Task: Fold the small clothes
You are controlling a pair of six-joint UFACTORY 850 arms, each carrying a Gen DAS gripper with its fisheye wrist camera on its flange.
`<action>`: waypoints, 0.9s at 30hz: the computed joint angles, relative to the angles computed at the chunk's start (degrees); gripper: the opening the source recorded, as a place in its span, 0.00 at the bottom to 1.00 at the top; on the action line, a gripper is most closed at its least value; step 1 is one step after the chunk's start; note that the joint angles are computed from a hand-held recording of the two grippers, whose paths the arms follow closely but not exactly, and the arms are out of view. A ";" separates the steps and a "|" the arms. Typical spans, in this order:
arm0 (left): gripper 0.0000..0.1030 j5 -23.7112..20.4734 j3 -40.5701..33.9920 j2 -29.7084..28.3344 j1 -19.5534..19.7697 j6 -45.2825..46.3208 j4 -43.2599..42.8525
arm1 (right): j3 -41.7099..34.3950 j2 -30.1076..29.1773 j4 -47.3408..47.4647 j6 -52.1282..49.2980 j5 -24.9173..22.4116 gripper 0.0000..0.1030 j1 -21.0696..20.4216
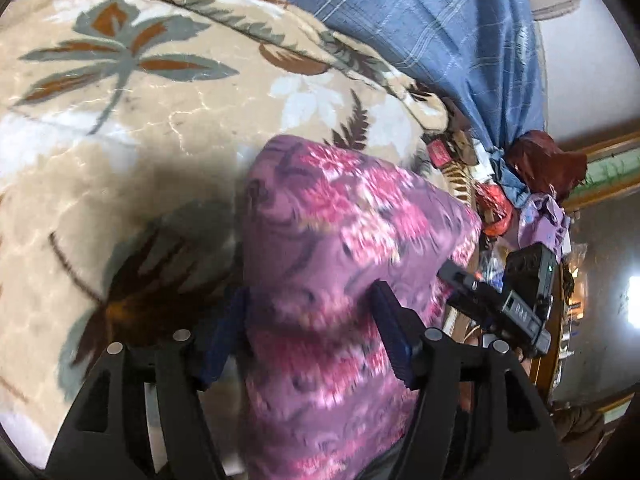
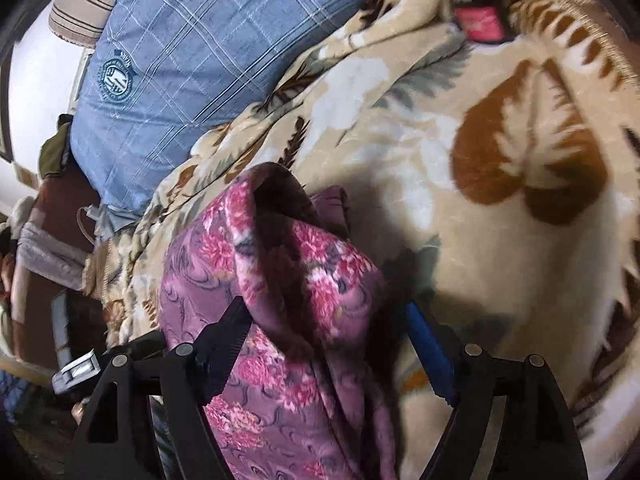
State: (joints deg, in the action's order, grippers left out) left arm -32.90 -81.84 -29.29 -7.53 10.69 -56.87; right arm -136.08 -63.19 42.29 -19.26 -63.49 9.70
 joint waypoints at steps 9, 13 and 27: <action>0.41 2.22 -3.38 -2.37 -1.77 -8.35 8.18 | -6.79 -3.76 -4.68 3.79 -2.46 0.27 2.22; 0.28 2.55 -0.10 0.96 -0.97 -2.08 1.76 | -0.45 1.01 -3.84 0.95 0.71 0.19 2.50; 0.27 5.36 10.02 20.45 4.12 -6.30 12.09 | 9.76 13.78 5.76 -6.96 4.32 0.17 7.38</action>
State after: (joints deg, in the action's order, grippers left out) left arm -27.54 -71.82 -8.84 -3.41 4.39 -44.78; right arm -126.32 -49.41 48.05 -26.22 -59.18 17.08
